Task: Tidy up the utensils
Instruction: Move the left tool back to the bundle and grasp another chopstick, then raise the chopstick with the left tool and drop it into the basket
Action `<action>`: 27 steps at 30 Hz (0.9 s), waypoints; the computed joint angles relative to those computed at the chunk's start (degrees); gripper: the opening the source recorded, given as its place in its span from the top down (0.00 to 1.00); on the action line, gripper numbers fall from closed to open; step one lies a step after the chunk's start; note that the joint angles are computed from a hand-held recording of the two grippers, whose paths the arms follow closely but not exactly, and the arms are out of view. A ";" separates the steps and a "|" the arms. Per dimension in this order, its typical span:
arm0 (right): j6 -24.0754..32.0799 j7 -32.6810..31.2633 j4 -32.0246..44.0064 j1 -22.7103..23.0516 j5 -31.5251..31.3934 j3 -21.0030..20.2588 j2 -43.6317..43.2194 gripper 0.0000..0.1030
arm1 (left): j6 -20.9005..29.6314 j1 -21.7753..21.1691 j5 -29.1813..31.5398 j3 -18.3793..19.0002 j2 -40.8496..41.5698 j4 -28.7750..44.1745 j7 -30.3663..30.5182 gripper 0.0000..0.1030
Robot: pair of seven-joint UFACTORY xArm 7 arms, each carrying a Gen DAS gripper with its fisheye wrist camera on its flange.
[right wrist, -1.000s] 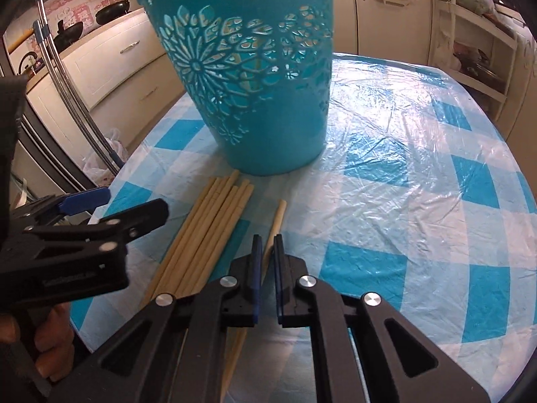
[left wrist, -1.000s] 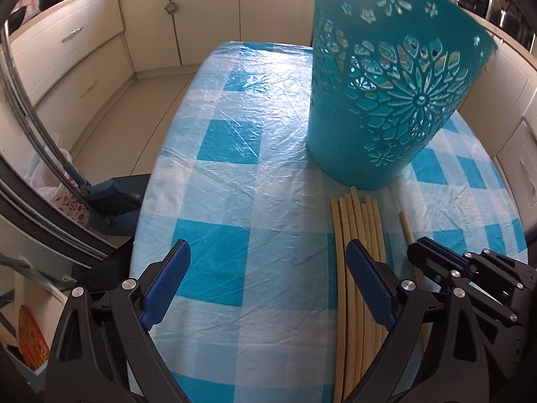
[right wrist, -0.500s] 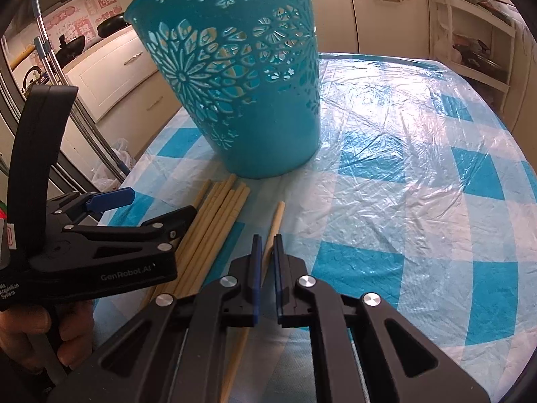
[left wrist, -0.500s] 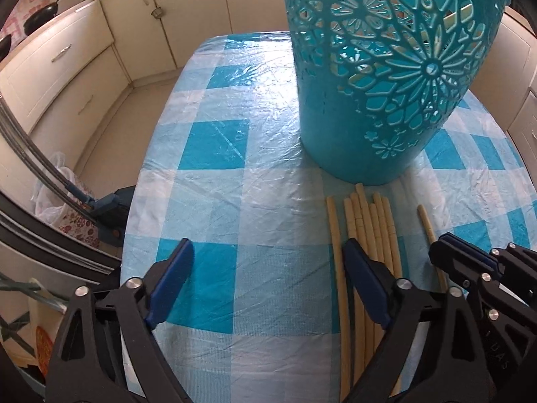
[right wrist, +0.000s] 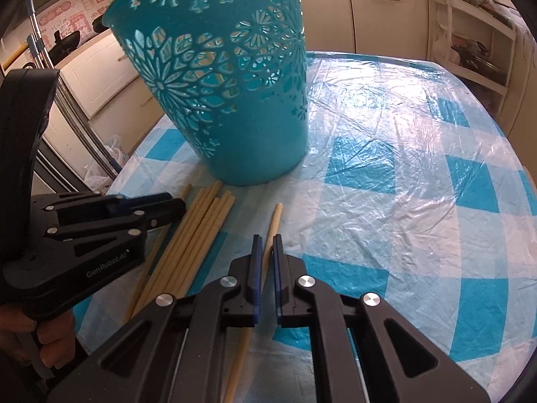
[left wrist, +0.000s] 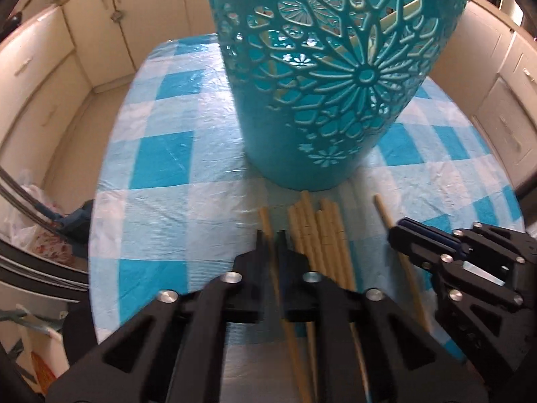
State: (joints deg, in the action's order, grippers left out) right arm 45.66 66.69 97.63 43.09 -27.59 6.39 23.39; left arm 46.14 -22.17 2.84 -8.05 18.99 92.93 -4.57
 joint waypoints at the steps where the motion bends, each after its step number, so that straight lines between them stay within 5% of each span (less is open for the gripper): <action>1: -0.69 0.72 -0.92 0.09 -0.70 -0.36 -0.48 0.94 | 0.32 0.52 -1.29 -0.33 0.11 0.20 0.59 0.95; 7: -9.06 3.96 -8.56 -2.53 0.61 0.28 -4.48 0.96 | 0.10 3.89 -8.66 -1.09 -2.47 -2.00 3.37 0.96; 19: -12.14 5.30 -13.00 -4.47 0.83 1.50 -7.61 0.96 | -0.48 7.90 -24.83 -1.37 -13.68 -5.70 13.68 0.96; 27: -12.18 5.13 -11.74 -4.26 0.63 1.61 -6.47 0.94 | -11.30 6.81 -33.10 -1.39 -14.92 1.35 18.70 0.95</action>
State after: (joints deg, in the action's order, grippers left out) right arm 33.48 71.83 85.90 38.83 -26.96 8.00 16.92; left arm 34.83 -15.36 -30.26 -9.44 4.08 94.28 14.13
